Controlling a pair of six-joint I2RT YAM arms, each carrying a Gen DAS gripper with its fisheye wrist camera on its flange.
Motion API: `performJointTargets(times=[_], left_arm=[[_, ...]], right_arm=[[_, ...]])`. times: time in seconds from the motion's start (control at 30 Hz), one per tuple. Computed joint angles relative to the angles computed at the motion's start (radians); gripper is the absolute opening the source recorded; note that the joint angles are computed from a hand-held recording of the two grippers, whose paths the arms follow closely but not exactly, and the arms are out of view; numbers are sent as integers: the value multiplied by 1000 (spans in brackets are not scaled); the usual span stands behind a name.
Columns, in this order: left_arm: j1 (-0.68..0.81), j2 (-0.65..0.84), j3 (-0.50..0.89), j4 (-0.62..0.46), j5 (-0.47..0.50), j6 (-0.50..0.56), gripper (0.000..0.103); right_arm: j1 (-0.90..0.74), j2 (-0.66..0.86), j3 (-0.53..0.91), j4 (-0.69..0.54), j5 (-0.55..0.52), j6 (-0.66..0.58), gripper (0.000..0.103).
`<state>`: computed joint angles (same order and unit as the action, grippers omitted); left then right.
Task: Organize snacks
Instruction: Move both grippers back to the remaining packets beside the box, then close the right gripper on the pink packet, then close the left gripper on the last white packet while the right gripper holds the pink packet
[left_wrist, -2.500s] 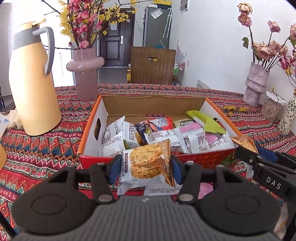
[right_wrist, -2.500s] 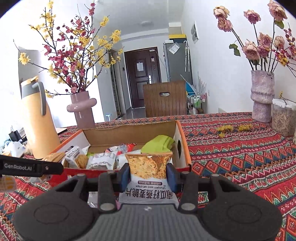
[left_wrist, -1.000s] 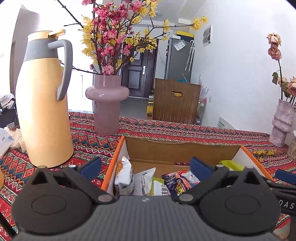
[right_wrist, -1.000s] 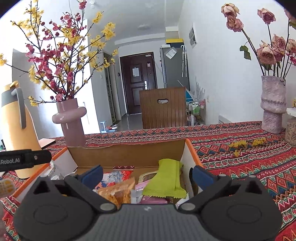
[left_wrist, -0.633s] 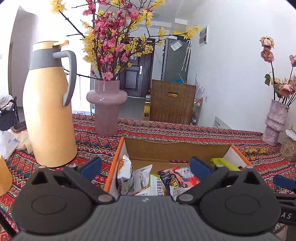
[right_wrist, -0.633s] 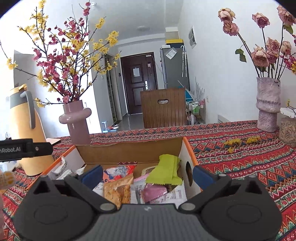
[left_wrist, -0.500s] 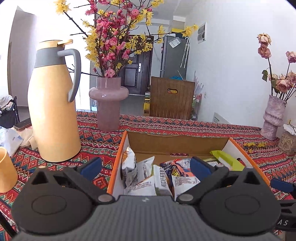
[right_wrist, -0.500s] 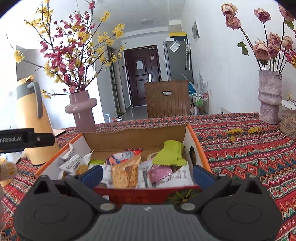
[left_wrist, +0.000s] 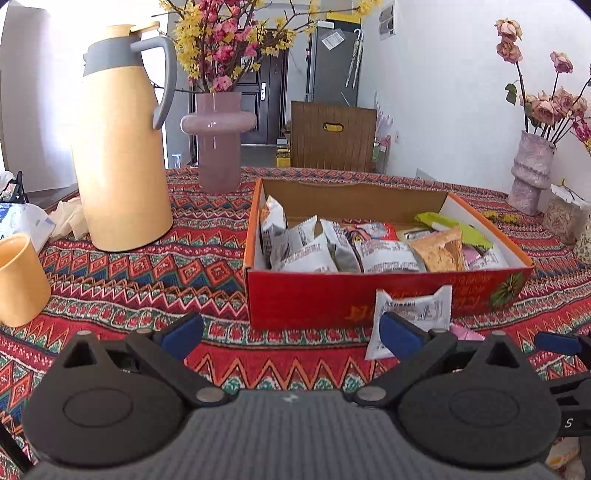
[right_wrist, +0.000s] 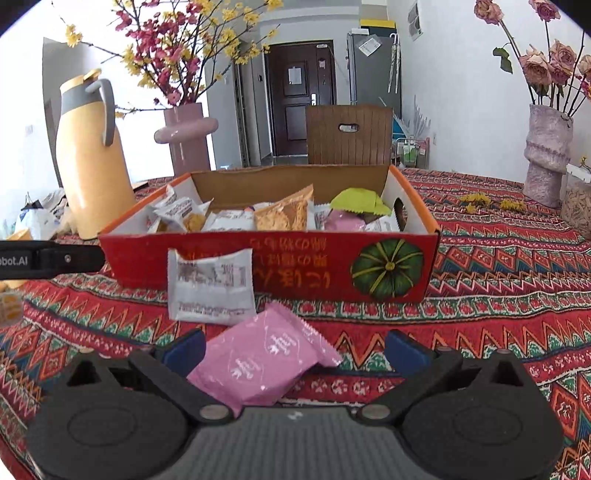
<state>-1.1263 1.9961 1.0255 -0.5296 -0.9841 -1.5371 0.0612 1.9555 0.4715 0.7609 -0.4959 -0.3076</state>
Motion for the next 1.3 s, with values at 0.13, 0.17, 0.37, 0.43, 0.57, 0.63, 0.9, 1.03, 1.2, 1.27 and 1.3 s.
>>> performJointTargets(times=[0.13, 0.17, 0.37, 0.43, 0.57, 0.63, 0.9, 1.03, 1.2, 1.27, 1.3], left_arm=[[-15, 10, -13, 2, 29, -26, 103], [-18, 10, -13, -2, 31, -33, 103], [-23, 9, -8, -12, 35, -43, 103], [-26, 10, -5, -17, 37, -47, 103], [-27, 8, -11, -19, 41, -55, 103], [-25, 5, -16, -14, 44, -57, 103], [-15, 13, -16, 31, 60, -18, 103], [-5, 24, -4, 50, 72, 10, 103], [9, 40, 19, 86, 84, 71, 103], [24, 46, 29, 121, 101, 116, 103], [35, 50, 33, 146, 114, 145, 103]], right_arm=[[31, 7, 15, -42, 32, -25, 103], [38, 5, 23, -53, 34, -21, 103], [112, 4, 85, -109, 103, 74, 103], [141, 15, 110, -125, 152, 95, 103], [163, 46, 138, -150, 207, 93, 103], [154, 56, 140, -155, 205, 87, 103], [90, 73, 112, -124, 176, 34, 101], [70, 56, 89, -98, 141, 13, 61], [44, 54, 78, -81, 104, -1, 61], [23, 54, 70, -66, 85, 6, 61], [10, 53, 65, -55, 74, 10, 61]])
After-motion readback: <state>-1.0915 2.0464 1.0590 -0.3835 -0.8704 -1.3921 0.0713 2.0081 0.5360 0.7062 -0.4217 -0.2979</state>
